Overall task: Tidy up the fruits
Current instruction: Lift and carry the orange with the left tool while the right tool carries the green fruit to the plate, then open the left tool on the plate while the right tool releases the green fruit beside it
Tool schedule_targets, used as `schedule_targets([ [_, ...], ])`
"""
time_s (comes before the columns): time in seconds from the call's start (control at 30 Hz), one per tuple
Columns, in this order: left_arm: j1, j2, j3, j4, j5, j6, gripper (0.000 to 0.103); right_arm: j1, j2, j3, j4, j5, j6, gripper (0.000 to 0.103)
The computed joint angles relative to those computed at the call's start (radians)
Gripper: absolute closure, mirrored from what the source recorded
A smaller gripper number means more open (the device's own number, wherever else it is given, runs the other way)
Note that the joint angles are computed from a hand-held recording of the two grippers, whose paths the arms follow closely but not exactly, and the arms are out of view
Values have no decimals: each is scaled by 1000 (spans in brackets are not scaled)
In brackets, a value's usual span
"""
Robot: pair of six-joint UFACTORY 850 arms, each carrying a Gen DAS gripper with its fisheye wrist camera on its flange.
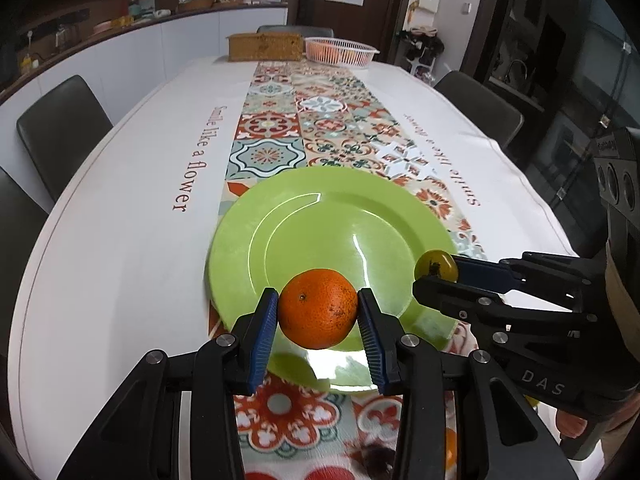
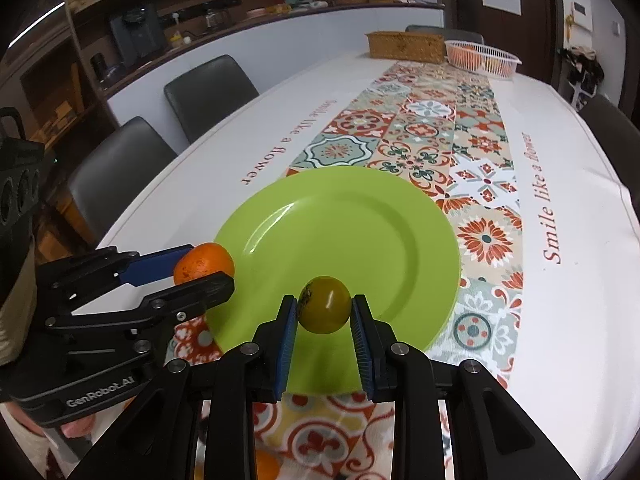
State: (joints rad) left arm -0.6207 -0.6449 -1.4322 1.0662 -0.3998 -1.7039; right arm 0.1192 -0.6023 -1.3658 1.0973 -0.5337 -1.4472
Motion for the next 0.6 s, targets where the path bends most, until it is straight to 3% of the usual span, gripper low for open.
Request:
schedule_targets([
  [0.23,15,-23,-24,-65,4,65,63,8,-39,-42,-28,27,50,74],
  [0.3,11,-16,-17,-31,-6,22,49,9,-34,-36,-18,48,43,74],
  [0.37,5,-7,-10,14,-20,-27,45,8,-29,-33,-16,55,44,73],
  [0.6,-49,44,21,122,-122,-109,41,-13,57,68,140,81,-150,72],
])
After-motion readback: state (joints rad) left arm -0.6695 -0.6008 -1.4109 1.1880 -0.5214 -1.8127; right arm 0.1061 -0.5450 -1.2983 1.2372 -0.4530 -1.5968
